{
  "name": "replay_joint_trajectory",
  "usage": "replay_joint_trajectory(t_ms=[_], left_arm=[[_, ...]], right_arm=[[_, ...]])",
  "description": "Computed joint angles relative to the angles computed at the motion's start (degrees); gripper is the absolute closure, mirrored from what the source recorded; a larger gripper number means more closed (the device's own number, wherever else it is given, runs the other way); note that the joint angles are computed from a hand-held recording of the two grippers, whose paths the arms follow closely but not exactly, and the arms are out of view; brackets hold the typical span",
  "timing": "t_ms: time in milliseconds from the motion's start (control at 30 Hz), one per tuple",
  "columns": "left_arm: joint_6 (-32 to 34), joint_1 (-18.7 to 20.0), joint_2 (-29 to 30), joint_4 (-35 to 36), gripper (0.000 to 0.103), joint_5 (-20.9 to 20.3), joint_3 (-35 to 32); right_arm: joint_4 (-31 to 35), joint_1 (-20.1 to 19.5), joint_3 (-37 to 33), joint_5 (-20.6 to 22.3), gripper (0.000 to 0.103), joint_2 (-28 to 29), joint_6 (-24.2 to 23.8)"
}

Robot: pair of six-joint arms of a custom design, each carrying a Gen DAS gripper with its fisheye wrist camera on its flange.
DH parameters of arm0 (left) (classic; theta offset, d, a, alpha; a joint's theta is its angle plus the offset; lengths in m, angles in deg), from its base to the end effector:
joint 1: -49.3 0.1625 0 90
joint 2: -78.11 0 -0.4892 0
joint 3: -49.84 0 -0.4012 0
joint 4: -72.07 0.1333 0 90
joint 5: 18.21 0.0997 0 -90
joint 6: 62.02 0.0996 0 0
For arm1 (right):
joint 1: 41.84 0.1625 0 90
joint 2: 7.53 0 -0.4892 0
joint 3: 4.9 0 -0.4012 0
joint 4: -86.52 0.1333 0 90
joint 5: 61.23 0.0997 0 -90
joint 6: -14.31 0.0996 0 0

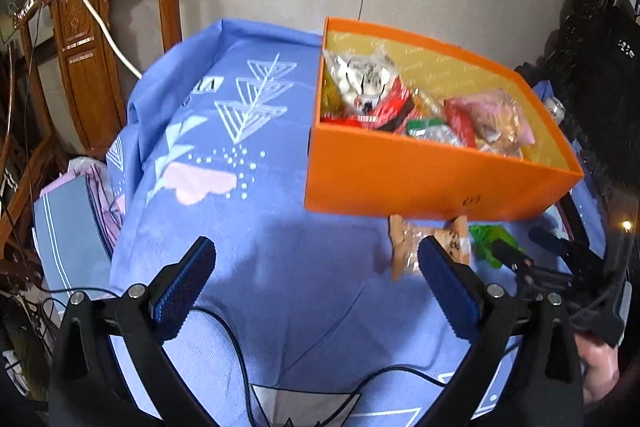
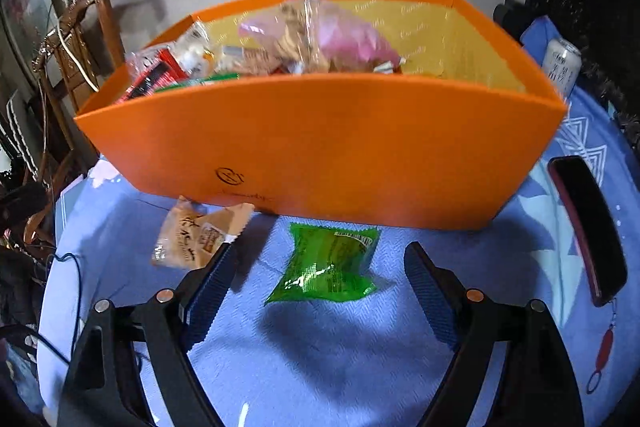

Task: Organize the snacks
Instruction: 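Move both grippers back toward the brown bread pack and green bag, then grasp the brown bread pack with the left gripper while the right grasps the green bag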

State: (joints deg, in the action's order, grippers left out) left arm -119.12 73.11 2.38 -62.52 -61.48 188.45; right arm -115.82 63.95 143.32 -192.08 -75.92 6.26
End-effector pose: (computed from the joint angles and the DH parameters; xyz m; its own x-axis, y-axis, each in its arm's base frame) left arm -0.2616 -0.3404 0.1834 -0.7661 0.0689 -0.6390 0.4150 0.8122 -0.4100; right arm 0.1678 -0.3429 0.2125 -0.7833 0.0175 0.6214 -0.3425 0.8220 -0.4549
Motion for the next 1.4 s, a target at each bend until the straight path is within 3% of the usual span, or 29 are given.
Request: replay_joint_trajectory(t_ms=[100, 167, 333, 500, 800, 1000, 1233, 1267, 1400], left_arm=[[0.4, 0.6, 0.8, -0.9, 0.004, -0.9, 0.4], [0.8, 1.0, 1.4, -1.6, 0.004, -1.4, 0.5], [2.8, 1.3, 3.0, -4.0, 0.004, -2.3, 0.5], [5.9, 1.8, 5.8, -8.2, 0.004, -3.8, 0.4], [16.3, 6.1, 16.8, -21.1, 0.004, -11.2, -2.7], [17.1, 8.8, 21.6, -23.2, 0.004, -12.4, -5.2], [19.1, 9.5, 24.5, -25.0, 0.004, -10.9, -6.4], [19.6, 9.3, 24.8, -25.8, 0.005, -10.5, -6.2], [22.1, 8.5, 25.6, -28.7, 0.032, -11.0, -5.6]], right_arm=[[-0.3, -1.0, -0.2, 0.0, 0.025, 1.1, 0.4], [1.1, -1.9, -0.5, 0.3, 0.042, 1.3, 1.0], [-0.4, -2.1, -0.2, -0.8, 0.061, 2.7, 0.5], [-1.7, -0.3, 2.0, -0.6, 0.063, 1.2, 3.1], [-0.9, 1.9, 5.1, 0.5, 0.063, -2.1, 9.0], [-0.2, 0.4, 5.5, 1.5, 0.062, -4.4, 7.8], [-0.9, -0.1, 5.7, 2.0, 0.062, -4.3, 7.7], [-1.0, -0.1, 5.7, 2.0, 0.062, -4.3, 7.7], [-1.3, 0.0, 5.8, 1.9, 0.062, -4.2, 7.7]])
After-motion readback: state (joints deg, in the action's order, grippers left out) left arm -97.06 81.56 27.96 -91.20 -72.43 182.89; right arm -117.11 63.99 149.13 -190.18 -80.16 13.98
